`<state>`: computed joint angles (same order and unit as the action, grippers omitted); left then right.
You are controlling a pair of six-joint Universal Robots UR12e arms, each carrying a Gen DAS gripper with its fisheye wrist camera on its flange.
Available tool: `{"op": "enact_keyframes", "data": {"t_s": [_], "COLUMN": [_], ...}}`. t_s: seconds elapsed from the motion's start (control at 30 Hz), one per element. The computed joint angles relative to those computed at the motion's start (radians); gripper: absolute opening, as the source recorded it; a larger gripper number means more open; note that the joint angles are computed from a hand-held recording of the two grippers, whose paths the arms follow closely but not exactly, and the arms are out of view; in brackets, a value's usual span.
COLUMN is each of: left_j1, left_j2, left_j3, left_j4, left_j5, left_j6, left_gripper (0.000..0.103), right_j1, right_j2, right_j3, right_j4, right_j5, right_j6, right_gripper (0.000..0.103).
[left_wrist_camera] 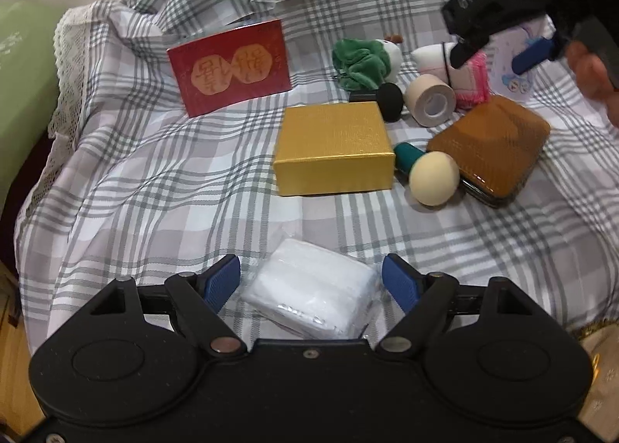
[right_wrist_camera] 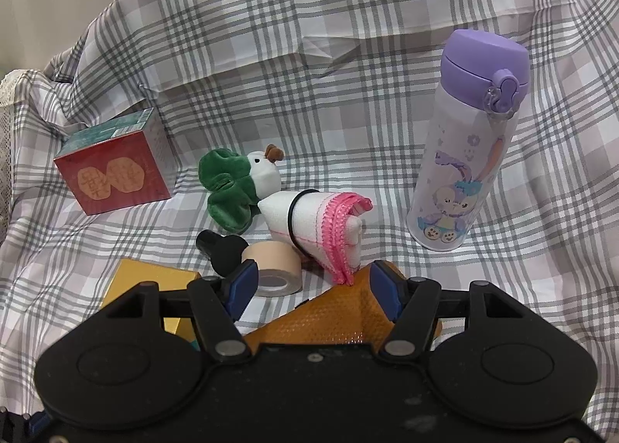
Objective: Organize soft objects
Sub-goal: 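Carry the towel roll and white packet over the basket with both tools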
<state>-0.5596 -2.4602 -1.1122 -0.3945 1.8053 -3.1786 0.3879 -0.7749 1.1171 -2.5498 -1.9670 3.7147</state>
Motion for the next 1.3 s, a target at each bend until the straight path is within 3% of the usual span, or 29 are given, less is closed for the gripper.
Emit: {"op": "enact_keyframes", "data": {"t_s": [0.23, 0.43, 0.57, 0.63, 0.7, 0.8, 0.97, 1.3], "left_j1": [-0.005, 0.002, 0.005, 0.006, 0.009, 0.011, 0.009, -0.013], "left_j2": [0.001, -0.005, -0.013, -0.014, -0.014, -0.012, 0.002, 0.107], "left_j3": [-0.005, 0.017, 0.035, 0.041, 0.046, 0.054, 0.067, -0.051], "left_j4": [-0.003, -0.025, -0.040, -0.047, -0.056, -0.064, -0.074, -0.017], "left_j5": [-0.032, -0.070, -0.077, -0.081, -0.087, -0.086, -0.059, -0.017], "left_j6": [0.008, -0.044, -0.067, -0.080, -0.097, -0.125, -0.159, -0.168], "left_gripper": [0.070, 0.068, 0.068, 0.068, 0.067, 0.066, 0.066, 0.066], "right_j1": [0.001, -0.001, 0.002, 0.001, -0.003, -0.010, -0.002, 0.050], "right_j2": [0.030, 0.105, 0.166, 0.184, 0.184, 0.165, 0.097, -0.120], "right_j3": [-0.045, -0.165, -0.256, -0.288, -0.285, -0.262, -0.171, 0.139], "right_j4": [0.000, 0.081, 0.166, 0.216, 0.212, 0.186, 0.067, -0.200], "right_j5": [-0.057, -0.095, -0.143, -0.162, -0.155, -0.148, -0.193, -0.170], "right_j6": [-0.029, -0.063, -0.071, -0.057, -0.044, -0.007, 0.003, -0.072], "right_gripper": [0.077, 0.087, 0.087, 0.072, 0.071, 0.070, 0.071, 0.071]}}
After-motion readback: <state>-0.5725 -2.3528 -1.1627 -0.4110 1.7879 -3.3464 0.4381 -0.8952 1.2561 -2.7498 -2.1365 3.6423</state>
